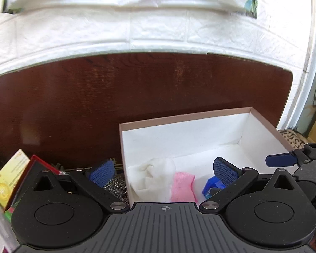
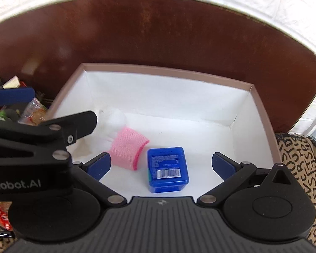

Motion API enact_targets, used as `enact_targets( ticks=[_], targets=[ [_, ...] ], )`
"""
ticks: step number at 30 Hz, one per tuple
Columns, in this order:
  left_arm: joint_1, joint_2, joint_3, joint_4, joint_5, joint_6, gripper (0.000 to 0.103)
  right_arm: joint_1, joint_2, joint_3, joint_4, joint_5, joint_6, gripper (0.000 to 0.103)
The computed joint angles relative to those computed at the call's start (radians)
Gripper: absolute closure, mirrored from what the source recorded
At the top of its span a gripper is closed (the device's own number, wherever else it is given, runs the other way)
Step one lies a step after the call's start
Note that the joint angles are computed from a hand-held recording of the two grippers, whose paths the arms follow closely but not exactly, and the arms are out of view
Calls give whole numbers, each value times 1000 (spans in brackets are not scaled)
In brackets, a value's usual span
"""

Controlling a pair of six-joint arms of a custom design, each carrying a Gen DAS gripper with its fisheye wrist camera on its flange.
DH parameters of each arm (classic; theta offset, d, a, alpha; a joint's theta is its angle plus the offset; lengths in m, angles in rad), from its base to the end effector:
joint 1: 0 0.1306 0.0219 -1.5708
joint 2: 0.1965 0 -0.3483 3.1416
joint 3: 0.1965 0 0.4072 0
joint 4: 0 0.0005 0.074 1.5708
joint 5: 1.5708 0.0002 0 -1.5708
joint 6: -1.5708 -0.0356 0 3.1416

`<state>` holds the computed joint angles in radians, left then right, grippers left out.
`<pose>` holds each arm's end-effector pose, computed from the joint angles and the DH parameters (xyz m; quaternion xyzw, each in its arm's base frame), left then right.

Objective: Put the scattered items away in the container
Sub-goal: 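Withdraw both tools from the box back toward the pile, then grasp the black marker lying on the table with the left gripper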

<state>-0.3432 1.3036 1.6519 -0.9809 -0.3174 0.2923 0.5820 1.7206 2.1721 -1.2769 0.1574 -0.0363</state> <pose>0.4432 -0.1471 0.5531 -0.0490 0.8823 -0.0056 0.4681 0.4882 0.3140 0.5555 -0.2226 0.9018 0.0407 0.3681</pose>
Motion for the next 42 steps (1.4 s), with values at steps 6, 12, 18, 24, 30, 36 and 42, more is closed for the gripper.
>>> enact_targets(
  ticks=[6,12,18,24,30,36,42],
  targets=[
    [-28,-104,-55,-13,-46,22,0,35,-121,-138,103,22,-16,1],
    [-59,-241,-143,-48,-126,71,0,113,-248,-272,190,73,-7,1],
    [-82,-443,-286,-137,-207,171,0,221,-375,-445,287,82,-16,1],
    [-173,-620,-419,-283,-367,281,0,344,-453,-591,350,100,-25,1],
    [-204,-795,-565,-363,-381,313,0,442,-492,-717,397,105,-93,1],
    [-108,-926,-689,-391,-251,232,0,498,-509,-840,457,104,-186,1],
    [54,-959,-730,-329,-47,61,2,491,-484,-856,465,47,-215,5]
  ],
)
